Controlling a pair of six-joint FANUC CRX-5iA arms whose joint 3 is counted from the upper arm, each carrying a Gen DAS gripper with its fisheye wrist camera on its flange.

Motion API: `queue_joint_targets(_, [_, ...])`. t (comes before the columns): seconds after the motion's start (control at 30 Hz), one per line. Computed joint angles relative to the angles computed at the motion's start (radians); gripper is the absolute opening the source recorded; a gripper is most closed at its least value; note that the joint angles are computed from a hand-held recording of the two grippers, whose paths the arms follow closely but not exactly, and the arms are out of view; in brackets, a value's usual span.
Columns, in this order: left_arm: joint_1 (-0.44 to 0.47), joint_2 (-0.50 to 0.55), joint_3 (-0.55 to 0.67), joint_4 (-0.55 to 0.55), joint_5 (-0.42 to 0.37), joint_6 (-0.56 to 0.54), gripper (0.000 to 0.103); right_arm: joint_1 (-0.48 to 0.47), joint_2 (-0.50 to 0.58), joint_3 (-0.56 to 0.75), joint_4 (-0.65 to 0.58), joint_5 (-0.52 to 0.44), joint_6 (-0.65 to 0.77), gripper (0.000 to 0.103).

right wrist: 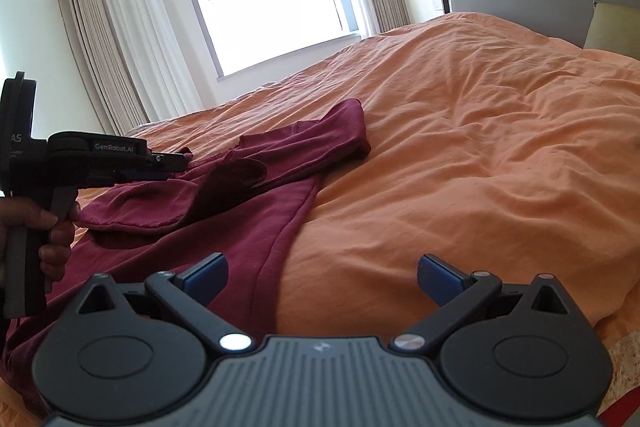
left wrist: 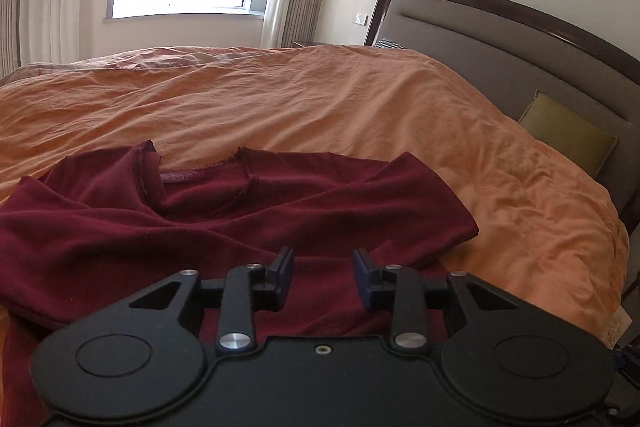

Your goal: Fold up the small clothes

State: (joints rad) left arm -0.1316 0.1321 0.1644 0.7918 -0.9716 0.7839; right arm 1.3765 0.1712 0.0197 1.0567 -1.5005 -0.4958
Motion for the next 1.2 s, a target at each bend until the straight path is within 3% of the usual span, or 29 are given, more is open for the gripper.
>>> queue_joint_targets(0.1, [0.031, -0.039, -0.029, -0.004, -0.008, -0.010, 0.075, -0.011, 0.003, -0.002, 0.008, 0.033, -0.001, 0.103])
queue_joint_targets(0.27, [0.096, -0.117, -0.075, -0.091, 0.014, 0.008, 0.101, -0.053, 0.024, 0.021, 0.042, 0.090, 0.067, 0.102])
queue_joint_targets(0.47, [0.218, -0.169, -0.106, -0.207, 0.021, 0.113, 0.102, -0.132, 0.077, 0.099, 0.071, 0.155, 0.226, 0.101])
queue_joint_targets(0.6, [0.302, -0.136, -0.071, -0.276, 0.013, 0.211, 0.102, -0.198, 0.111, 0.155, 0.051, 0.228, 0.335, 0.095])
queue_joint_targets(0.73, [0.344, -0.063, -0.005, -0.286, 0.034, 0.280, 0.102, -0.251, 0.159, 0.240, -0.015, 0.276, 0.463, 0.073])
queue_joint_targets(0.9, [0.358, 0.012, 0.062, -0.231, 0.040, 0.320, 0.102, -0.299, 0.242, 0.401, -0.171, 0.244, 0.628, 0.043])
queue_joint_targets(1.0, [0.356, 0.021, 0.059, -0.200, 0.051, 0.316, 0.102, -0.307, 0.251, 0.417, -0.190, 0.242, 0.649, 0.008])
queue_joint_targets(1.03, [0.353, 0.020, 0.054, -0.195, 0.053, 0.309, 0.102, -0.307, 0.248, 0.411, -0.180, 0.247, 0.652, 0.004])
queue_joint_targets(1.2, [0.352, 0.001, 0.013, -0.186, 0.061, 0.307, 0.102, -0.304, 0.276, 0.434, -0.013, 0.211, 0.704, 0.003])
